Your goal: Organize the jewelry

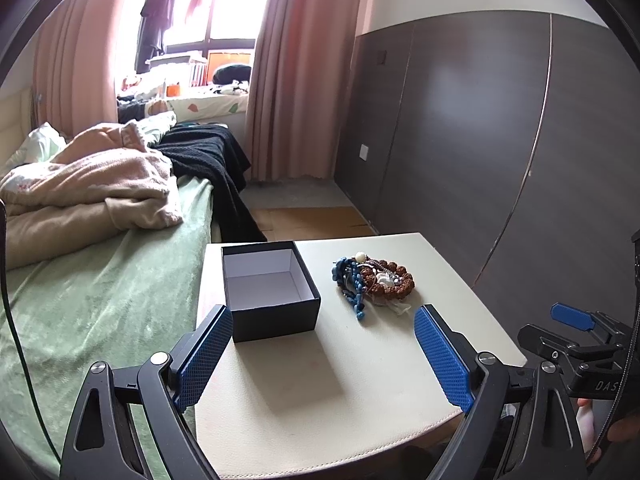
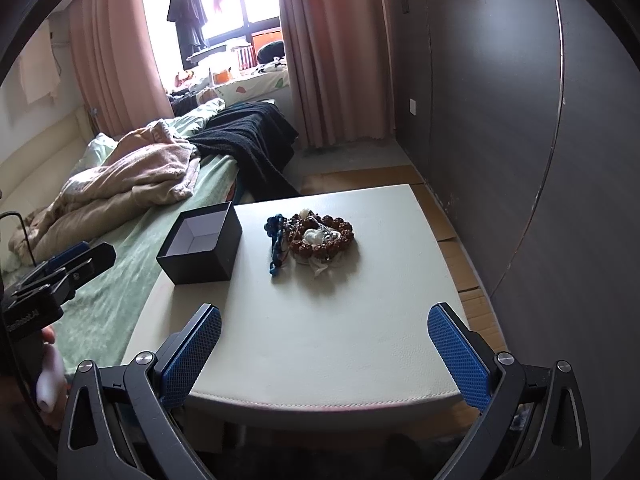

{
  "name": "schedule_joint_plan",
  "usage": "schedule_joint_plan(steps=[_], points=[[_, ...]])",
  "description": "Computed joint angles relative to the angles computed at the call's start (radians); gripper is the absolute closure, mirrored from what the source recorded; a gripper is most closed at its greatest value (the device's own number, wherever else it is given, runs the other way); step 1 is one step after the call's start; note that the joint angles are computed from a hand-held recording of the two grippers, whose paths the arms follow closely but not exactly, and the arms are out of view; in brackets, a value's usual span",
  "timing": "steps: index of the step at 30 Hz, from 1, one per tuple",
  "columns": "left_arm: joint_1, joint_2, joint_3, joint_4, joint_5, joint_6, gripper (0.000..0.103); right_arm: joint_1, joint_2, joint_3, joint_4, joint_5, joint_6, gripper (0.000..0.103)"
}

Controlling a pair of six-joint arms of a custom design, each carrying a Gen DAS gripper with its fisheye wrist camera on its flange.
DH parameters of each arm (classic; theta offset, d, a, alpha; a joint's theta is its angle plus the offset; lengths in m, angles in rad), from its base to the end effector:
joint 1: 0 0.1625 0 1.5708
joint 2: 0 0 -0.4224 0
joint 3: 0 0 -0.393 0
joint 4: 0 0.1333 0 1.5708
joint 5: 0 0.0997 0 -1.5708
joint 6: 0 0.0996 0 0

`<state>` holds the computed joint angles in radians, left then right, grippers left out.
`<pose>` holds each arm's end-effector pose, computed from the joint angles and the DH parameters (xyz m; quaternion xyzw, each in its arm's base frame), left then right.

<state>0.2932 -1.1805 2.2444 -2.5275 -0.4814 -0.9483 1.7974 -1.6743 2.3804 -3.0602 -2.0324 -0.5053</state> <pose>-0.3626 -0.3409 0.1530 0.1674 0.8380 -0.4439 0.2698 0.1741 -0.3590 0.3348 0.2404 -0.8714 0.3386 0.2610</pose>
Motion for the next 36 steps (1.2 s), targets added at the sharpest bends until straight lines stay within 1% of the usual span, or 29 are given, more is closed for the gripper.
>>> schedule_joint_plan(steps=[7, 12, 14, 18, 20, 23, 26, 29, 31, 33, 35, 36], points=[[0.003, 0.0, -0.001, -0.004, 0.001, -0.004, 0.011, 0.004, 0.002, 0.003, -0.005, -0.005, -0.007, 0.0], [0.014, -0.002, -0.004, -0.027, -0.013, 0.011, 0.011, 0.005, 0.003, 0.004, -0.011, -0.01, -0.006, 0.0], [0.027, 0.002, -0.01, -0.063, -0.029, 0.035, 0.011, 0.007, 0.009, 0.004, -0.043, -0.021, 0.004, 0.0], [0.047, 0.025, -0.024, -0.131, -0.042, 0.084, 0.011, -0.01, 0.007, -0.011, -0.032, -0.013, 0.029, 0.0], [0.057, 0.041, -0.035, -0.159, -0.044, 0.112, 0.011, -0.015, 0.021, -0.026, -0.019, -0.034, 0.043, 0.0], [0.077, 0.062, -0.054, -0.177, -0.046, 0.14, 0.011, -0.023, 0.037, -0.041, -0.029, -0.055, 0.059, 0.0], [0.101, 0.083, -0.072, -0.218, -0.063, 0.183, 0.011, -0.045, 0.034, -0.062, 0.005, -0.03, 0.084, 0.0], [0.124, 0.116, -0.096, -0.286, -0.075, 0.249, 0.011, -0.073, 0.037, -0.091, 0.051, 0.005, 0.123, 0.0], [0.14, 0.138, -0.116, -0.313, -0.087, 0.281, 0.014, -0.091, 0.039, -0.112, 0.084, 0.024, 0.154, 0.0], [0.163, 0.162, -0.143, -0.33, -0.122, 0.314, 0.023, -0.106, 0.039, -0.128, 0.112, 0.049, 0.183, 0.0], [0.182, 0.185, -0.172, -0.314, -0.144, 0.326, 0.027, -0.123, 0.04, -0.14, 0.125, 0.08, 0.204, 0.0], [0.192, 0.198, -0.19, -0.287, -0.15, 0.324, 0.03, -0.128, 0.043, -0.144, 0.126, 0.09, 0.214, 0.0]])
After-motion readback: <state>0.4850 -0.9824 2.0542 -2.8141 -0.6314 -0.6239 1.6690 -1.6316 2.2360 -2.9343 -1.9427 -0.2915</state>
